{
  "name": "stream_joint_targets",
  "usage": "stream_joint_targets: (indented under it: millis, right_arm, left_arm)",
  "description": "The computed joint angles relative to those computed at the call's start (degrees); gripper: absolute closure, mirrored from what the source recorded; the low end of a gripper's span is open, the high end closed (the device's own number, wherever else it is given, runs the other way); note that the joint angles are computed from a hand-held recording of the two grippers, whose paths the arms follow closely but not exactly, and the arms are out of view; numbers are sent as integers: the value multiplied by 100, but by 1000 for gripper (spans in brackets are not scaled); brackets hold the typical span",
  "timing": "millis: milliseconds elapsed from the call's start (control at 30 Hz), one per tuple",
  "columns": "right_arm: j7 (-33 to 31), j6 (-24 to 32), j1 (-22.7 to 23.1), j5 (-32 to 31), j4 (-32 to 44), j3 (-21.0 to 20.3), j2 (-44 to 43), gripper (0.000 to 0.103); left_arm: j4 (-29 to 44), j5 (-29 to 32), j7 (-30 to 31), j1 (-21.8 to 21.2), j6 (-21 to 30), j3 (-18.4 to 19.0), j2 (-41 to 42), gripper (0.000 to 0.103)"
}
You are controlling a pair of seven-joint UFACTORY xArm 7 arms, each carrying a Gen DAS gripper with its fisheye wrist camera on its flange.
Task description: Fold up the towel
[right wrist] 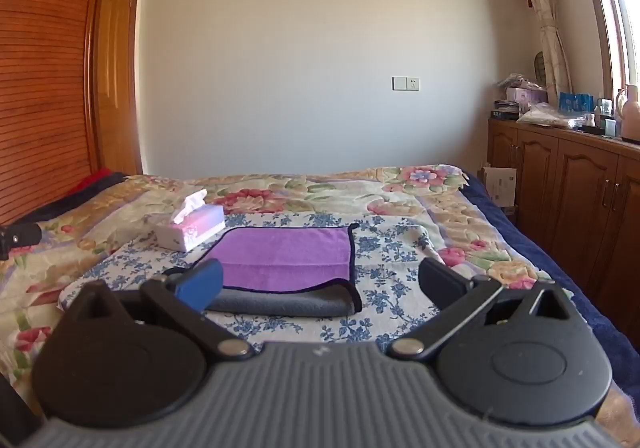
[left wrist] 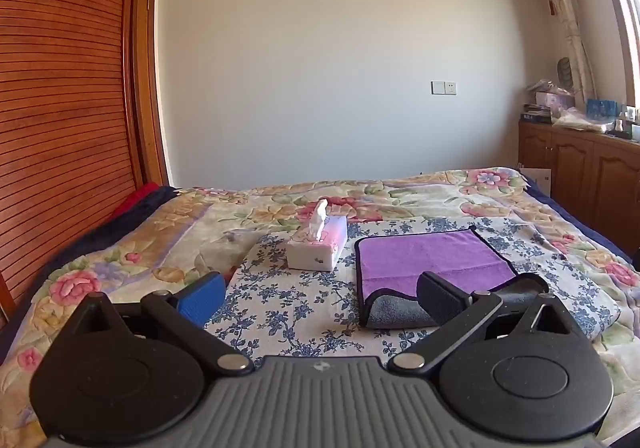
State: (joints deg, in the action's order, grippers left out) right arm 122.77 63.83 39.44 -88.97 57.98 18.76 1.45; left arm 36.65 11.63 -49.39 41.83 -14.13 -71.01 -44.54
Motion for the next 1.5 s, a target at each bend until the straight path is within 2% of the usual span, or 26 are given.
stream_joint_targets:
  millis: [433, 1500]
  right_arm:
    - [-3, 6, 12, 11, 13, 0, 2, 0]
    - [41, 29, 16, -19, 26, -12, 30, 0]
  left_arm:
    - [75, -4, 31, 104, 21, -77, 0, 0]
    - [5, -1, 0, 36, -31, -39, -86, 0]
